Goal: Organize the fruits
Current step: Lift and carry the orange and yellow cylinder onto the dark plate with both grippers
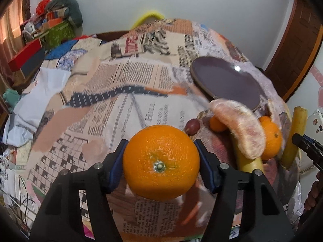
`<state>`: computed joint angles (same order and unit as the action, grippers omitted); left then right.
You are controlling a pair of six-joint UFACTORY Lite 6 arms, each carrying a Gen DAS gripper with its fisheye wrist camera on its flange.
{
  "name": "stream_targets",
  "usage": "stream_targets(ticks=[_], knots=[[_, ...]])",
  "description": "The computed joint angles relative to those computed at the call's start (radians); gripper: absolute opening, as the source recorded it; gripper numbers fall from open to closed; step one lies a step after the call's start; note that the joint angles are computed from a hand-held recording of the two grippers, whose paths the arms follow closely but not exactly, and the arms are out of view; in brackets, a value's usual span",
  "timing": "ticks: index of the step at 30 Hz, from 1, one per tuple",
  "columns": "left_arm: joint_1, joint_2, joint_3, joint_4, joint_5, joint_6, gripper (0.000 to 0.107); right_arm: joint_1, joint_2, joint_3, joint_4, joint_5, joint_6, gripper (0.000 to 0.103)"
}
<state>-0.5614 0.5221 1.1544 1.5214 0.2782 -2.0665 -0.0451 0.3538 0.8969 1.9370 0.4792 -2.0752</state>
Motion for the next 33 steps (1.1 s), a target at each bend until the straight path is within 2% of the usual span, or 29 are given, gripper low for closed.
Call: stream_targets(ticks=[8,17,23,33], knots=[[-0.055,-0.062,0.048,-0.042,0.058,0.079,0.064,-0.027,-0.071,-0.010,-0.005,0.026,0.004,0.035],[-0.085,-0.020,0.210,-0.134,0.083,0.226,0.064,-0.037,-0.113,0.026,0.026,0.041,-0.016,0.034],[-0.083,0.044,0.336,-0.210,0.077,0.334,0.064,-0.037,-0.080,0.088,0.050,0.046,-0.042,0.035],[-0.053,0.249,0.650,-0.482,0.081,0.664,0.064,-0.020,0.044,0.235,0.047,0.038,-0.018,0.035]])
